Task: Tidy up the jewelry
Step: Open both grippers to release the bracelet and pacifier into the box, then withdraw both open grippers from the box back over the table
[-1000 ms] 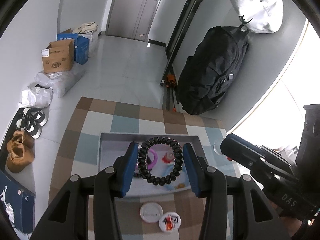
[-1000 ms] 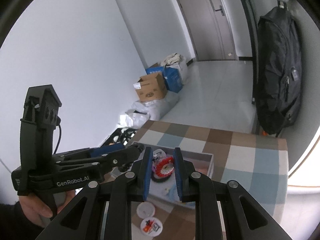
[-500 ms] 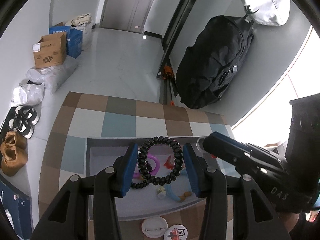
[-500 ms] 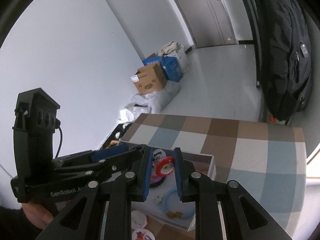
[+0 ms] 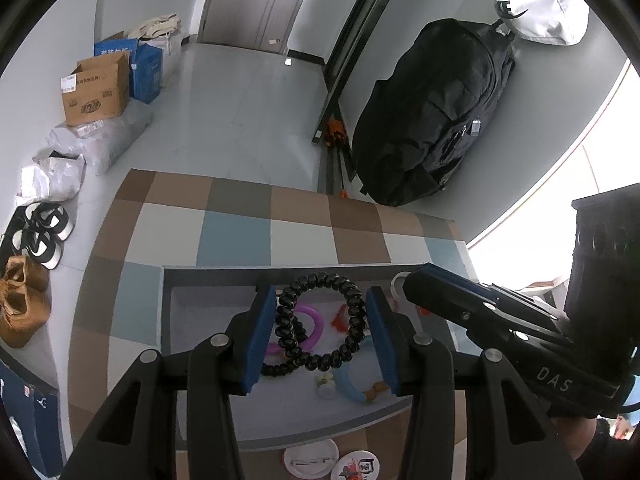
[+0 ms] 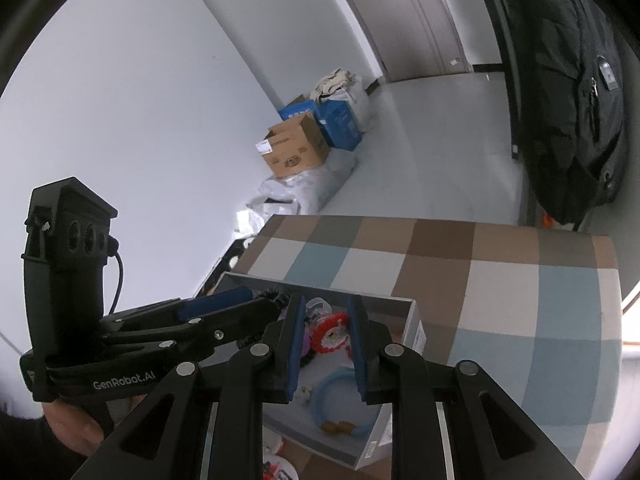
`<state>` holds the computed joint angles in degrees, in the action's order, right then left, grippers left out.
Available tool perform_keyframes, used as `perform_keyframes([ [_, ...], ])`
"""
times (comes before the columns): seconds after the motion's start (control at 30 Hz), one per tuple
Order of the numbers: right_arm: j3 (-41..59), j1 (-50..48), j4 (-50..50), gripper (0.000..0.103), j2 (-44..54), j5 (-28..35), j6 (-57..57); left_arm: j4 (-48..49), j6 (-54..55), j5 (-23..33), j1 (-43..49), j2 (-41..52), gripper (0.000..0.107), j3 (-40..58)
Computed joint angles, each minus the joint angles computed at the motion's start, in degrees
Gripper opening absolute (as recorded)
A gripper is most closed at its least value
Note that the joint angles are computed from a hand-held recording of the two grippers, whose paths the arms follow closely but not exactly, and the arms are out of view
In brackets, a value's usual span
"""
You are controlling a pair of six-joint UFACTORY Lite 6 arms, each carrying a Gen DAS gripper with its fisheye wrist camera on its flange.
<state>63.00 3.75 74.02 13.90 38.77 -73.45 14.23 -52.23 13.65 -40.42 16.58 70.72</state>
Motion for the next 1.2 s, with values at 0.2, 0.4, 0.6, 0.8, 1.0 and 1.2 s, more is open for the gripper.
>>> perform_keyframes([
  [0.2, -0.9, -0.8, 1.9, 0.026, -1.4, 0.3, -1.5, -5.8, 4.9, -1.6, 0.4, -1.0, 0.049, -0.9],
  [0.4, -1.4, -4.1, 4.1, 0.057, -2.3, 3.5, -2.4, -7.6, 5.0, -3.3, 0.4, -2.5, 0.072, -2.4],
  [0.6, -3.0, -5.9, 5.3, 0.081, -4.6, 3.0, -2.7, 6.8, -9.8, -1.6, -0.7, -3.2, 0.074, -2.9],
  [0.8, -5.2, -6.4, 4.6, 0.091, -6.6, 2.2, -1.6, 26.9, -29.8, 2.8, -2.9, -5.2, 0.074, -4.5],
  [1.0, -10.3, -6.8, 4.7, 0.102, -11.9, 0.6, -2.7, 41.5, -44.3, 9.0, -6.7, -8.9, 0.075, -8.0],
  [1.2, -15.7, -6.0, 3.2, 0.103, -18.9, -1.6, -2.6, 47.9, -52.9, 12.6, -9.9, -12.4, 0.075, -12.6],
])
